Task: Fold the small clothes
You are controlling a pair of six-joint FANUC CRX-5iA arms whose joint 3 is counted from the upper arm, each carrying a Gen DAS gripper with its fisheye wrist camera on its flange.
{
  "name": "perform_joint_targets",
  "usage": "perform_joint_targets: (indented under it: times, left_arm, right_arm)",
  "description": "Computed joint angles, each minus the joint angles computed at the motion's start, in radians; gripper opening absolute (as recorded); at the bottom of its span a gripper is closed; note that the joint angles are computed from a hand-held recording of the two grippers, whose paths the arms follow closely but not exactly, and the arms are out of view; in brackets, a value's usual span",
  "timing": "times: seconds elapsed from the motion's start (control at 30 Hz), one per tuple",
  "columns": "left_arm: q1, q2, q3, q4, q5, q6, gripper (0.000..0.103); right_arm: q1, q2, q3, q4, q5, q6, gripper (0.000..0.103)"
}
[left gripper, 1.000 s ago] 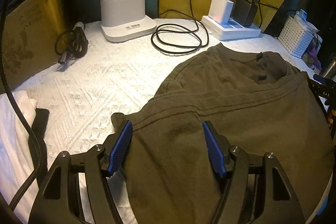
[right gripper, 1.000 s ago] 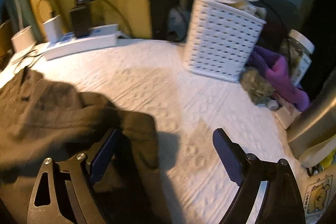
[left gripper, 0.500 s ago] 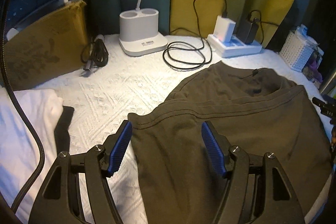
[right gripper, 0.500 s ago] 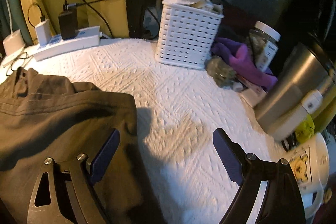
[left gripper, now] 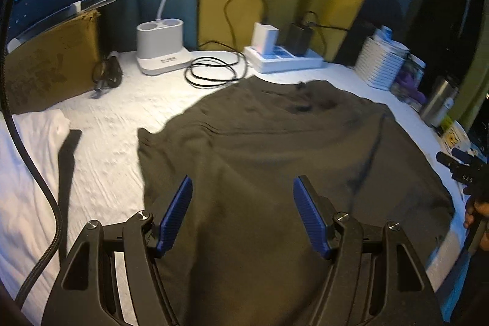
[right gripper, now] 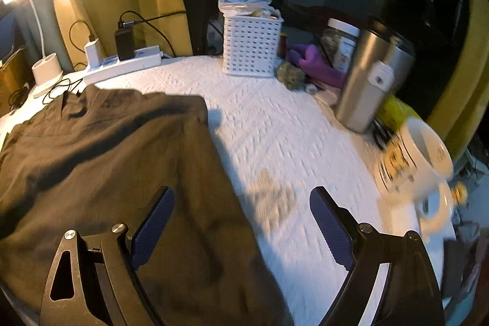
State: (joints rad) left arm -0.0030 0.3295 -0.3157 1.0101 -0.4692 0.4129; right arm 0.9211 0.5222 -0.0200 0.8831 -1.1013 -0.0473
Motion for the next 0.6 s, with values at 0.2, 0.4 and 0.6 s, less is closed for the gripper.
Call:
perform_joint_targets:
  times: [0.2, 0.4, 0.6]
  left_arm:
    - [-0.013, -0.06, -0.088, 0.087, -0.008, -0.096, 0.069]
    - [-0.017, -0.109, -0.162, 0.116, -0.017, -0.146, 0.069]
    - [-0.04, -0.153, -0.241, 0.223, -0.019, -0.262, 0.069]
  right_arm:
    - [0.073, -0.074, -0.117, -0.009, -0.006, -0.137, 0.09]
    - [0.134, -0.105, -0.179, -0.025, -0.011, -0.211, 0.09]
    - [0.18, -0.127, -0.228, -0.043, -0.007, -0.267, 0.09]
